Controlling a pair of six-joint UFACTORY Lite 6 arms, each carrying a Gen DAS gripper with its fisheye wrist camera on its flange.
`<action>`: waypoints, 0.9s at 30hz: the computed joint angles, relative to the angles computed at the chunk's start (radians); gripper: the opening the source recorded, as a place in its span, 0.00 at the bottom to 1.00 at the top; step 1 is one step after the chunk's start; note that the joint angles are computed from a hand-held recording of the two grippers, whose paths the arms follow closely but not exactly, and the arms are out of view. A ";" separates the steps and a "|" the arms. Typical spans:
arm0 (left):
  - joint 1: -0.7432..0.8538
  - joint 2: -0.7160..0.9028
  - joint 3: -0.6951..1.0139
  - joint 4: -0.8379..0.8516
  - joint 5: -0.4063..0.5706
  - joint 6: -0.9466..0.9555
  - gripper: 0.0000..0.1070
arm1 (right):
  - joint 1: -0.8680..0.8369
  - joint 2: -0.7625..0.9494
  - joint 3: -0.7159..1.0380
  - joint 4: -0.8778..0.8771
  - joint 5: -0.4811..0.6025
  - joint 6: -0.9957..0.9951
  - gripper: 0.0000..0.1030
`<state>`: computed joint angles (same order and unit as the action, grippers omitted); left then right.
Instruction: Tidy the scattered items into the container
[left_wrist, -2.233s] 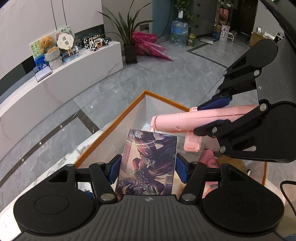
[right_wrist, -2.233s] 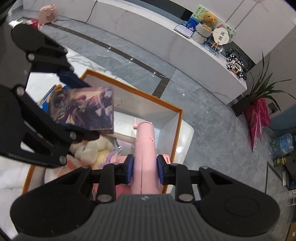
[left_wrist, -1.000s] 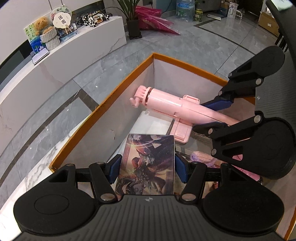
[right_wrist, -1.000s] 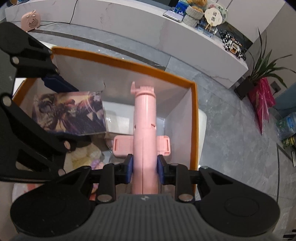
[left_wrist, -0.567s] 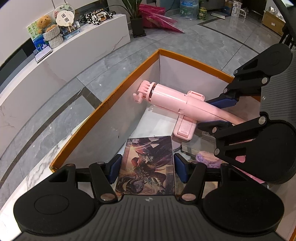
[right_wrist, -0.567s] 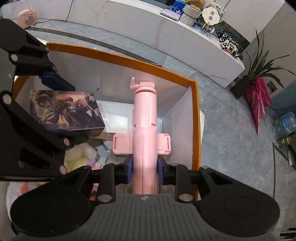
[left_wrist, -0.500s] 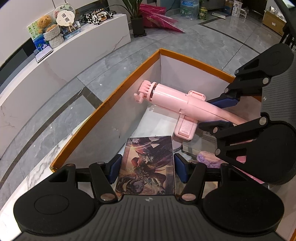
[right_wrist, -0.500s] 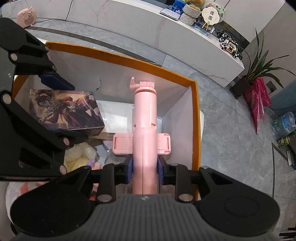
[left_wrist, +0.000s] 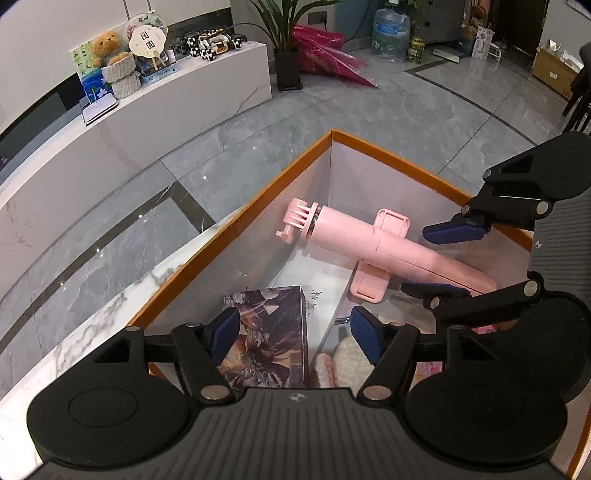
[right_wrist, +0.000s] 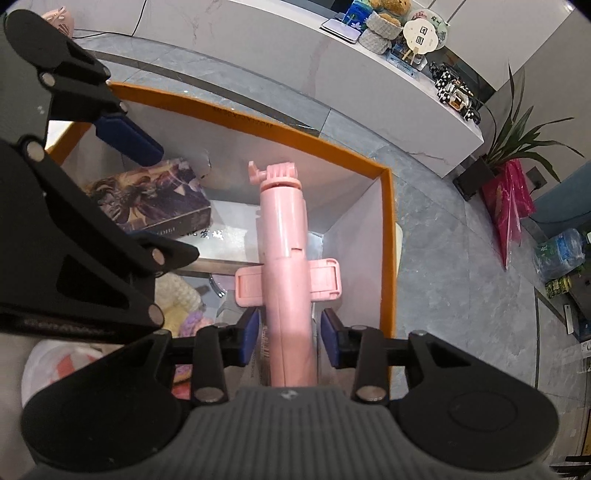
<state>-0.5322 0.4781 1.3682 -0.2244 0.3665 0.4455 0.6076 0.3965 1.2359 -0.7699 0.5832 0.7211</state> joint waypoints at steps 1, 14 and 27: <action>0.001 -0.007 -0.004 -0.004 0.002 0.003 0.73 | 0.003 -0.002 0.004 0.003 0.006 -0.003 0.40; -0.002 -0.097 -0.019 0.001 0.052 -0.002 0.73 | 0.047 -0.054 0.032 0.036 0.090 -0.047 0.41; -0.037 -0.246 -0.049 0.067 0.108 -0.080 0.73 | 0.116 -0.202 0.012 0.046 0.228 -0.071 0.47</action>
<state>-0.5687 0.2317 1.3192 -0.1571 0.4745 0.3655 0.7232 0.1944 1.2483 -0.7238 0.8113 0.6497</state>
